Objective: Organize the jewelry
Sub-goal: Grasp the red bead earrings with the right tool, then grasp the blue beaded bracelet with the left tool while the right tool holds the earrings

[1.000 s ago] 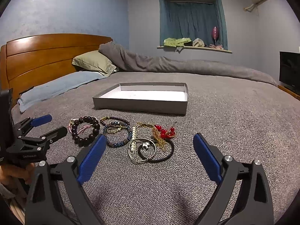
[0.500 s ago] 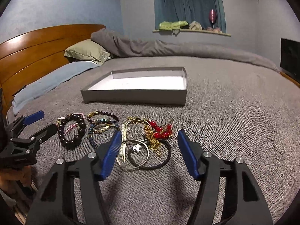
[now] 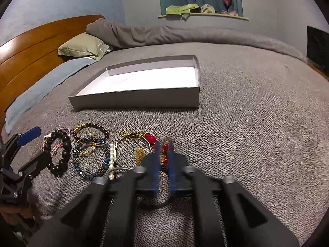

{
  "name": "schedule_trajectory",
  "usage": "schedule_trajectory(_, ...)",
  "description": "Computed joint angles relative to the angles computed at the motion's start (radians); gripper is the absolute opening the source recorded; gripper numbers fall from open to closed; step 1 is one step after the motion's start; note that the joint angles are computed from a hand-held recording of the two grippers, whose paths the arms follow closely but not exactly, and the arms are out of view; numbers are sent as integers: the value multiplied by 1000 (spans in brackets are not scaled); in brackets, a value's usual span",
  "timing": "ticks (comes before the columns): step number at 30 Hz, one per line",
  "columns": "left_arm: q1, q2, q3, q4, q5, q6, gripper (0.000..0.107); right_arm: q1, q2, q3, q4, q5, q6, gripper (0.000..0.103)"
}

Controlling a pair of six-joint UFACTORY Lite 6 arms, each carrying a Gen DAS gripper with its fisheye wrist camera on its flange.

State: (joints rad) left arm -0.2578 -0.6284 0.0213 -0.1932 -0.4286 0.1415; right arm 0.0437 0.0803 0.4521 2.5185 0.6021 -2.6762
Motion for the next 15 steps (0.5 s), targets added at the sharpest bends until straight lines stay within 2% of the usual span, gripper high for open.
schedule_trajectory(6,-118,148,80,-134,-92,111,97,-53,-54,-39,-65,73,38,1)
schedule_trajectory(11,-180,246,147,-157,-92,159,94,-111,-130,-74,-111,122,83,1)
schedule_trajectory(15,-178,334,210,-142,-52,165,74,-155,-151,-79,-158,147,120,1)
